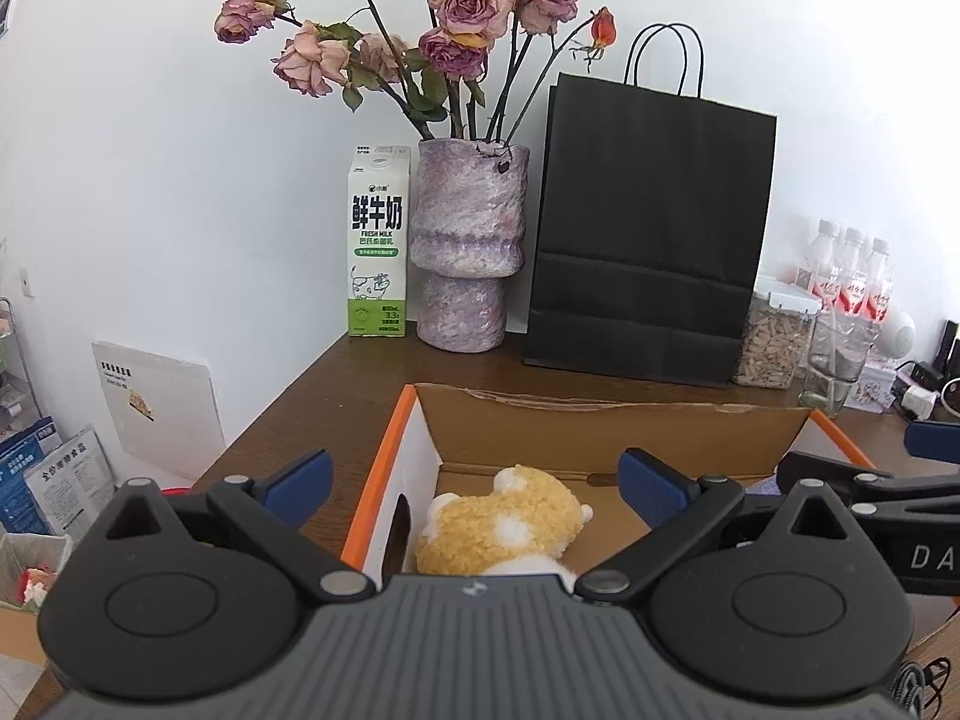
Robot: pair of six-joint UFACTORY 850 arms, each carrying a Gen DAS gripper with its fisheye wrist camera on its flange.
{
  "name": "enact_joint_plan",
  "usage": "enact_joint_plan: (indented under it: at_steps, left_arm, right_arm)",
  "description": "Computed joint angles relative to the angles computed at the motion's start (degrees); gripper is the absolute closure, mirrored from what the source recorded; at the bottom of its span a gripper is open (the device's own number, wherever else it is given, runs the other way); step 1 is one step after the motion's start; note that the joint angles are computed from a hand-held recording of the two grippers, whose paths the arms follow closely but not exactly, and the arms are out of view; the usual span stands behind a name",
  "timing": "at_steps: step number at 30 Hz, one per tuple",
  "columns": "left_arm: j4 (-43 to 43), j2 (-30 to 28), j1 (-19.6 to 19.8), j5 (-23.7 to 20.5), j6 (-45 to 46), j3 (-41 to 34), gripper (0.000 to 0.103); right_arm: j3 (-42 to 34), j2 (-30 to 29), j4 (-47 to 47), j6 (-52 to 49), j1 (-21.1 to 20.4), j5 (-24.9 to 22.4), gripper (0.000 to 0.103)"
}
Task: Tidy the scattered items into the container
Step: 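Carry the cloth and hamster into the box and open both grippers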
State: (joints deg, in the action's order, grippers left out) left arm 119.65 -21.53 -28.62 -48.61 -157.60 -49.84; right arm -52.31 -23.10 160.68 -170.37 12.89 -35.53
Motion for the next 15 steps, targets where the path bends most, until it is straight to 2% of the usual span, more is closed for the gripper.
enact_joint_plan:
  at_steps: [8, 11, 15]
  left_arm:
    - [1.5, 1.3, 0.6, 0.9, -3.5, 1.3, 0.0]
    - [5.1, 2.4, 0.7, 1.2, -6.4, 2.8, 0.0]
    - [2.1, 2.7, -0.1, 0.0, -4.6, 3.1, 0.0]
  right_arm:
    - [1.2, 1.2, -0.8, 0.6, 0.0, -1.4, 0.0]
    - [1.8, 1.6, -0.4, 0.1, 0.1, -1.8, 0.0]
    - [2.7, 2.2, 0.5, -1.2, 0.4, -2.0, 0.0]
